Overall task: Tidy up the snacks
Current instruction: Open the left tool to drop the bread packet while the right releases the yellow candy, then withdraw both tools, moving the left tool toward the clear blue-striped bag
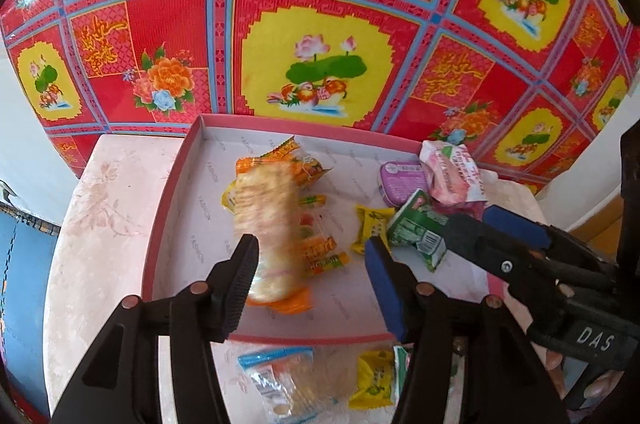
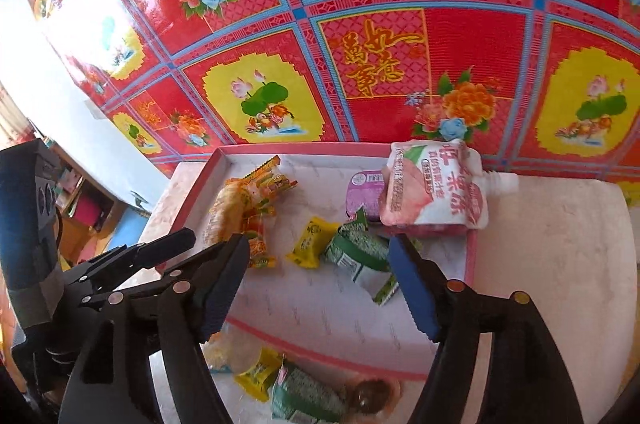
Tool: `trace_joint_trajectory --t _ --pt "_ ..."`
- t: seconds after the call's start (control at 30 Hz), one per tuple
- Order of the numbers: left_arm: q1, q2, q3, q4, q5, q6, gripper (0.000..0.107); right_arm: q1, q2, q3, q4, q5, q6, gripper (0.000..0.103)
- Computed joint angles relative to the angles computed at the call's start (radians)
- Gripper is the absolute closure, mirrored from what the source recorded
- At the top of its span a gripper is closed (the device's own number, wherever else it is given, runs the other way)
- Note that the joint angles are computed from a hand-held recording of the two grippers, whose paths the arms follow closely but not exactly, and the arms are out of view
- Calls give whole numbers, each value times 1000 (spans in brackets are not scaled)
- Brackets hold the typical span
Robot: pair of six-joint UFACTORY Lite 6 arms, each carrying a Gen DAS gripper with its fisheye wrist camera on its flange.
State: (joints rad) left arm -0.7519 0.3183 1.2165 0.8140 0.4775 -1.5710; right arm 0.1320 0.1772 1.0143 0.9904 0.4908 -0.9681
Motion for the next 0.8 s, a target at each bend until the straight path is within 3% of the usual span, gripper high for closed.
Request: trace_joint_trajectory --t 0.8 --pt "-186 -285 -261 62 135 -222 49 10 -475 -348 -274 14 256 29"
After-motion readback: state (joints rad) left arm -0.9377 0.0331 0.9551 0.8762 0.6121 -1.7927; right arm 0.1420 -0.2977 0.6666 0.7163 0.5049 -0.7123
